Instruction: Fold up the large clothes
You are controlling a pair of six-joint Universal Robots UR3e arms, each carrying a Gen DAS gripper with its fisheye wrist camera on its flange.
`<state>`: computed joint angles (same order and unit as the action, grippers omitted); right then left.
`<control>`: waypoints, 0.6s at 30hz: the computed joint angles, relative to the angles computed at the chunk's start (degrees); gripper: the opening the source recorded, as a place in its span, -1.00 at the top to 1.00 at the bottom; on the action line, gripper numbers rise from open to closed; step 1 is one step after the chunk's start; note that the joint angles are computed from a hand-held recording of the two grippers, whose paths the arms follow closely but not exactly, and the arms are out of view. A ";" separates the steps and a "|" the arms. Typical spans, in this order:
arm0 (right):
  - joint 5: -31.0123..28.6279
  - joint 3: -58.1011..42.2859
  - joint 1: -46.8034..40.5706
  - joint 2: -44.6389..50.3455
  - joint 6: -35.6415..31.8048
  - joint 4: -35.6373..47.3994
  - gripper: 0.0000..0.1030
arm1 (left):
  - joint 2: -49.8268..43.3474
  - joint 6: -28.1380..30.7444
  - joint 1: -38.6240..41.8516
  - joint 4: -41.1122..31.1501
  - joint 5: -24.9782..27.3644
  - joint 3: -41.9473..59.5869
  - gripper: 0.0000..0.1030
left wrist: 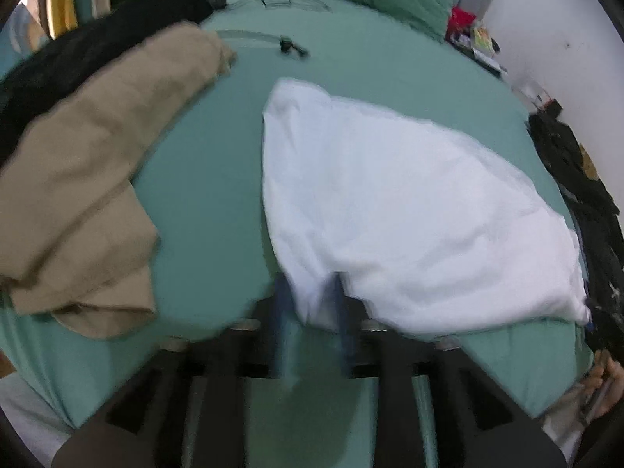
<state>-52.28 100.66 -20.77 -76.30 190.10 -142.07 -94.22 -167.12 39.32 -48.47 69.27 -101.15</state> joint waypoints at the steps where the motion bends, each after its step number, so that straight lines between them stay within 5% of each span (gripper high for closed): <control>1: 1.31 0.65 -0.10 0.25 0.82 -1.53 -0.49 | 1.28 -0.72 0.06 1.86 -0.07 -1.32 -0.12; 6: -2.93 -2.69 4.38 4.48 6.12 -7.04 -0.66 | 1.90 -4.83 -3.61 9.22 -1.74 -0.15 -0.14; 12: 2.39 -2.55 4.59 9.33 11.72 -17.40 -0.67 | -9.75 -8.33 -16.05 9.56 -6.73 10.03 -0.14; 13: 4.88 -3.04 4.34 10.60 12.58 -18.71 -0.54 | -10.64 -9.25 -18.34 10.78 -6.23 9.99 -0.14; 16: 10.60 -6.41 4.60 14.38 12.48 -15.87 0.72 | -16.65 -10.46 -24.07 10.76 -5.06 15.01 -0.14; 18: 11.79 -8.44 5.61 16.04 12.33 -14.35 0.74 | -22.55 -11.39 -27.98 6.79 -0.81 21.54 -0.14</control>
